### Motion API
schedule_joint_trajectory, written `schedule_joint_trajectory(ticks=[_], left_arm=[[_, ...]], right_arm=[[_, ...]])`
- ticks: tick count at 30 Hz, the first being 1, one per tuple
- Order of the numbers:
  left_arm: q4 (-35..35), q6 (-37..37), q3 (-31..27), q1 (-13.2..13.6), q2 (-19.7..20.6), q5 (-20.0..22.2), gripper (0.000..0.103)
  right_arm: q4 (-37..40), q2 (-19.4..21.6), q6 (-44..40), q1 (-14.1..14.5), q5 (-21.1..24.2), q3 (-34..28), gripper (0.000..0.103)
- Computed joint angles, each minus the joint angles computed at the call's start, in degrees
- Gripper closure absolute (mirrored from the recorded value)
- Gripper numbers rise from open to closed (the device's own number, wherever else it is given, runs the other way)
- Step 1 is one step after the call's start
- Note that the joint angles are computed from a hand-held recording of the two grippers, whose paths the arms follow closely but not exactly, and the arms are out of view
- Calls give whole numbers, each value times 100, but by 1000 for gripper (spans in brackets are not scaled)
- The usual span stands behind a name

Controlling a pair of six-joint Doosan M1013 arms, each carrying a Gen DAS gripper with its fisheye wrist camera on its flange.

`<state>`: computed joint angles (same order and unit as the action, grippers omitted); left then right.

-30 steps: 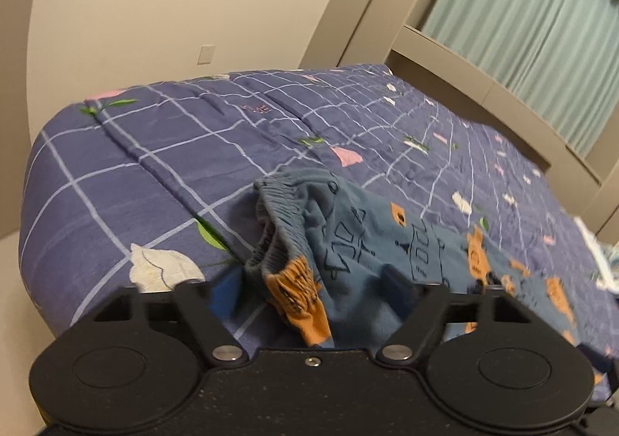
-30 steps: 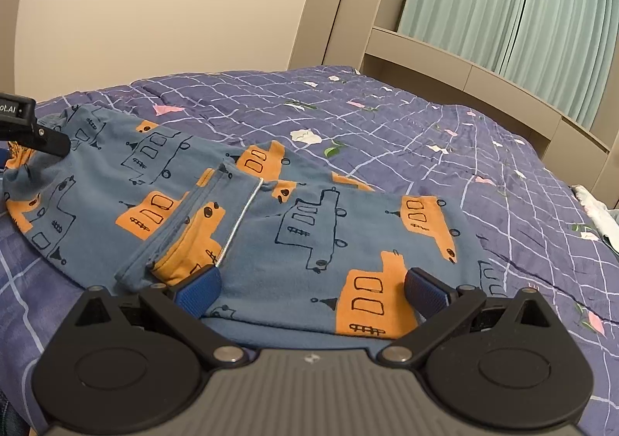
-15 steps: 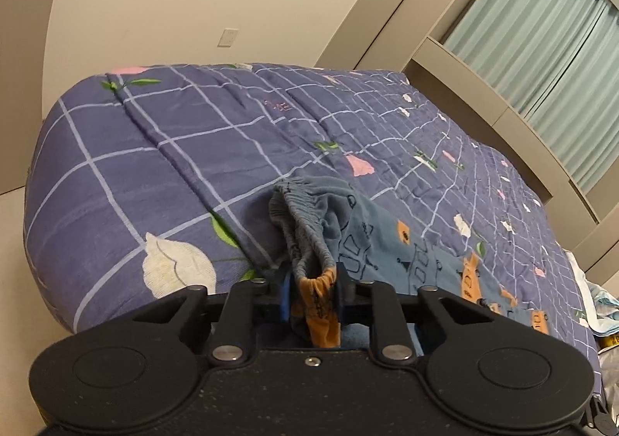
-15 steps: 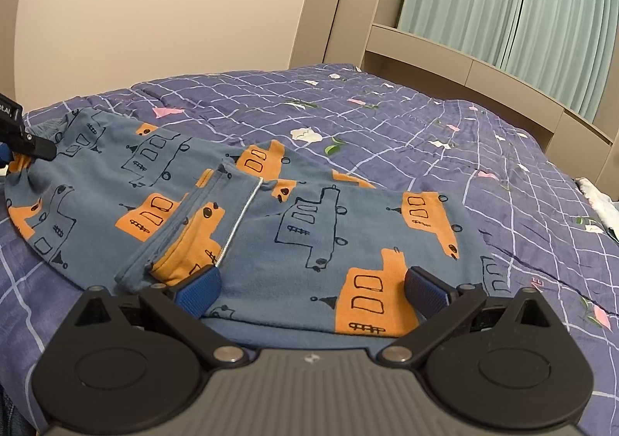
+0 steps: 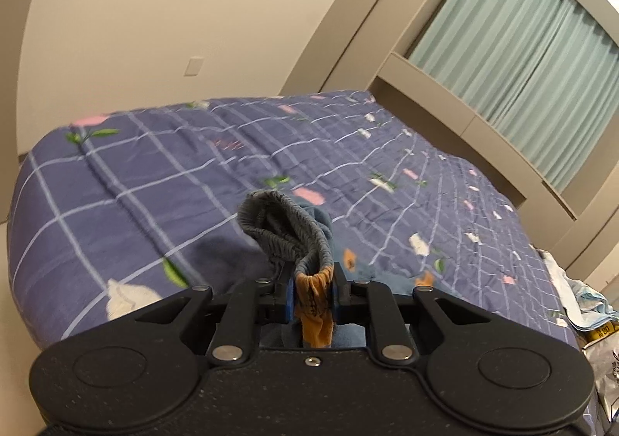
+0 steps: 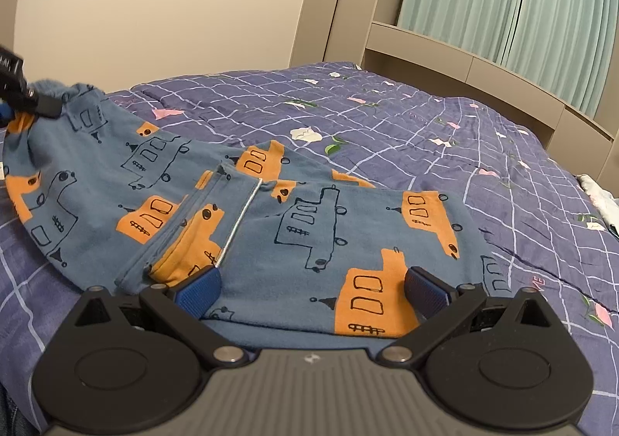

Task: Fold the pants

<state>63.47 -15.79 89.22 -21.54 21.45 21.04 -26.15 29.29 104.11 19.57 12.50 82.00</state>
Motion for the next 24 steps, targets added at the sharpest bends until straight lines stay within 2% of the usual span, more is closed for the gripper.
schedule_joint_trajectory(ticks=[8,16,21,24], left_arm=[[345,39,-172,-89,-11,-143,85],[167,702,-541,-194,114,-340,85],[-87,1346,-842,-303,239,-519,85],[-576,2085,-1091,-376,359,-595,85]], right_arm=[[504,-8,-374,-26,-2,-17,0],[1592,-107,-911,-154,-82,12,0],[777,-185,208,-243,14,-11,0],[182,-234,913,-299,127,-27,0]])
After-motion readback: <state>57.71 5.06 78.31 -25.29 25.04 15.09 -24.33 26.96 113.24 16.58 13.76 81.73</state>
